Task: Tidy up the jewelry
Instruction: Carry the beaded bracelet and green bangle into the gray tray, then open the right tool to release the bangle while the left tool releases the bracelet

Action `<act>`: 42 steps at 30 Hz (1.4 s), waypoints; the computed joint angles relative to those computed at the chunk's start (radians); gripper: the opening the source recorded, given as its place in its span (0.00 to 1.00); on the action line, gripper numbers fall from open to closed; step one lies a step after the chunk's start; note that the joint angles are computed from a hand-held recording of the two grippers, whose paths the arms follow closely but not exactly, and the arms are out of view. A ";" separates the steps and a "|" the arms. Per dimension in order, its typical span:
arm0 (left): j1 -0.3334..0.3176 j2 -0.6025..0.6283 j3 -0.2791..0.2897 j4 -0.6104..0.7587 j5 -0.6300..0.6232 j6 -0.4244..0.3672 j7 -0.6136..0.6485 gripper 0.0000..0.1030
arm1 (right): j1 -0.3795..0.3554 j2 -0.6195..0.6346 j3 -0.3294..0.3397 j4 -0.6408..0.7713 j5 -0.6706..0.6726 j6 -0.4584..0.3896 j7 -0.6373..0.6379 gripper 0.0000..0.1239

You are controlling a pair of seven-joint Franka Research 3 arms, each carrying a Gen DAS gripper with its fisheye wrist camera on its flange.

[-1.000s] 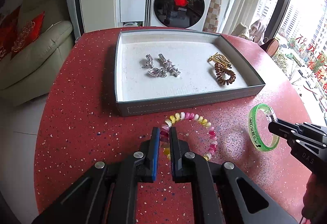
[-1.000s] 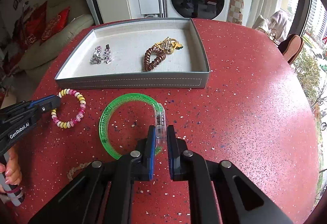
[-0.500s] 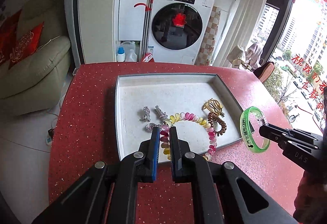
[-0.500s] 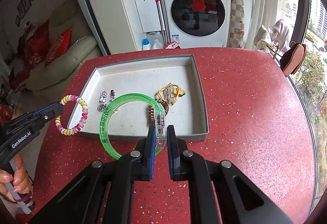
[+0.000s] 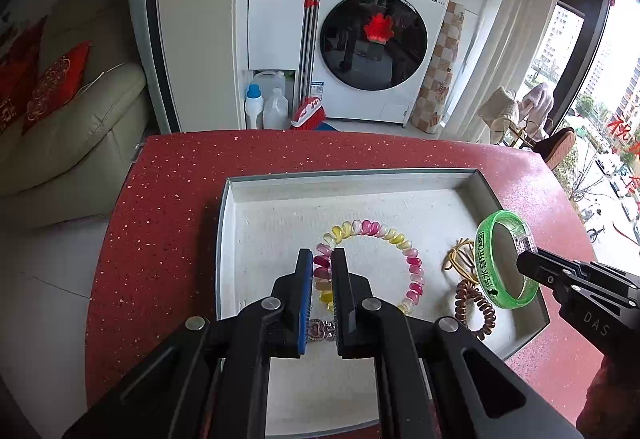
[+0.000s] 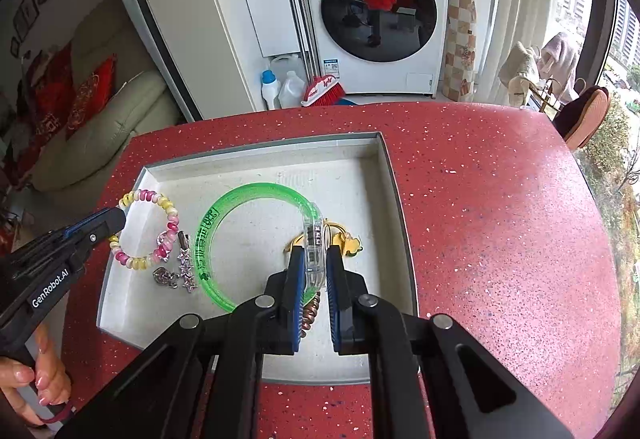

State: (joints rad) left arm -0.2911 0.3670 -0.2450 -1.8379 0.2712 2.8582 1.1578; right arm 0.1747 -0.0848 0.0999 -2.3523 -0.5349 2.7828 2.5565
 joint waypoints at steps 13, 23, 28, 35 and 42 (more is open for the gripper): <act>-0.102 0.084 0.102 0.054 0.182 -0.048 -0.133 0.27 | 0.038 0.084 -0.046 0.031 -0.001 -0.017 -0.006 0.09; -0.127 0.083 0.119 0.060 0.304 -0.070 -0.214 0.27 | 0.042 0.076 -0.058 0.007 0.060 0.030 -0.040 0.41; -0.130 0.060 0.128 0.036 0.351 -0.048 -0.257 0.27 | 0.028 0.047 -0.050 -0.028 0.031 0.086 0.009 0.45; -0.130 0.028 0.131 0.007 0.413 -0.022 -0.316 0.27 | -0.002 0.006 -0.015 -0.058 -0.017 0.109 0.071 0.45; -0.101 0.000 0.105 -0.029 0.383 0.005 -0.294 0.27 | -0.023 -0.025 0.015 -0.083 0.003 0.126 0.057 0.45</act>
